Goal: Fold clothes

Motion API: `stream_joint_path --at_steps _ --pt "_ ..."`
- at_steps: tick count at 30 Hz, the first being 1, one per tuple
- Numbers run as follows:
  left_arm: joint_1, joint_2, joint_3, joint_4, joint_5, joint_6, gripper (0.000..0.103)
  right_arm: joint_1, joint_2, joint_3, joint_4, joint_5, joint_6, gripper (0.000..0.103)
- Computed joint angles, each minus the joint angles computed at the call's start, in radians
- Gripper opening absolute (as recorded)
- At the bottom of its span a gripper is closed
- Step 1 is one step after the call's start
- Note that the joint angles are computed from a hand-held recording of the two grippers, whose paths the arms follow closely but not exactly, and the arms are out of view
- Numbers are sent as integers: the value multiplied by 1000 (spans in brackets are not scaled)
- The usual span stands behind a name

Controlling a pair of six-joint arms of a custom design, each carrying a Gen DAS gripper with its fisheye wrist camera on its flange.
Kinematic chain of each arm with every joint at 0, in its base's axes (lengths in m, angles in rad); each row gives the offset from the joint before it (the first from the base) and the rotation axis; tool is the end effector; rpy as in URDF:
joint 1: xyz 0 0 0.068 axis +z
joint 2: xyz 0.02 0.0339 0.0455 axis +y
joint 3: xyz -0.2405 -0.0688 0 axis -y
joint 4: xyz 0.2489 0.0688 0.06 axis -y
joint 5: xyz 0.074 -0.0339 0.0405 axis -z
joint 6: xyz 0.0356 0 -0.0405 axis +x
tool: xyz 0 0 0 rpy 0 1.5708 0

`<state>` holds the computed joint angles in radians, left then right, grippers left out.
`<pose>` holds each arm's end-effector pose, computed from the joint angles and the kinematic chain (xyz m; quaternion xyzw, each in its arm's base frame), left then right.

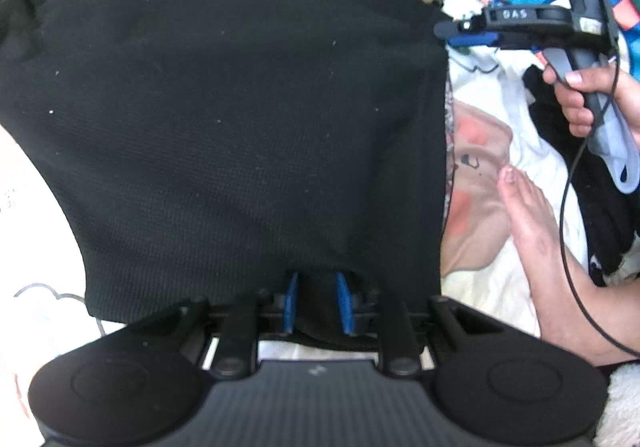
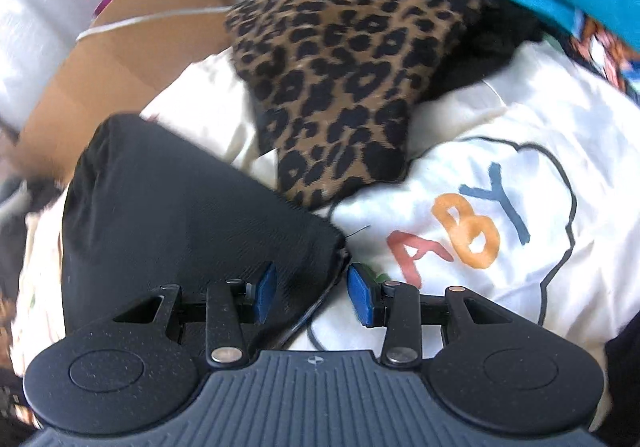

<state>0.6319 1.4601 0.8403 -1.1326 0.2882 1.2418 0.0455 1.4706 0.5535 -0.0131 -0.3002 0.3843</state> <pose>0.1765 0.1167 0.1504 0.2835 0.9440 -0.1570 0.0621 0.2587 0.0223 0.1051 0.1118 0.9330 0.2051 0.2739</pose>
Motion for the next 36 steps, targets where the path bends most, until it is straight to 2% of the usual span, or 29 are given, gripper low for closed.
stream_joint_path --at_steps 4,11,15,18,23,26,31,36 --pt "-83 -13 -6 16 -56 -117 23 -45 50 -28 100 -65 95 47" --pt "-123 -23 -31 57 -93 -328 25 -153 184 -88 367 -264 283 47" --pt "-127 -66 -72 85 -99 -402 25 -194 274 -106 520 -365 380 47" --pt "-113 -126 -118 105 -96 -427 26 -206 290 -101 557 -414 414 46" --pt "-97 -204 -174 129 -98 -480 27 -226 217 -162 619 -462 416 46" --pt "-93 -257 -207 138 -106 -521 27 -225 205 -199 701 -494 430 46" --pt "-102 -349 -267 154 -119 -534 33 -174 190 -179 643 -474 339 46" --pt "-64 -354 -272 150 -112 -499 34 -156 217 -159 626 -432 301 46"
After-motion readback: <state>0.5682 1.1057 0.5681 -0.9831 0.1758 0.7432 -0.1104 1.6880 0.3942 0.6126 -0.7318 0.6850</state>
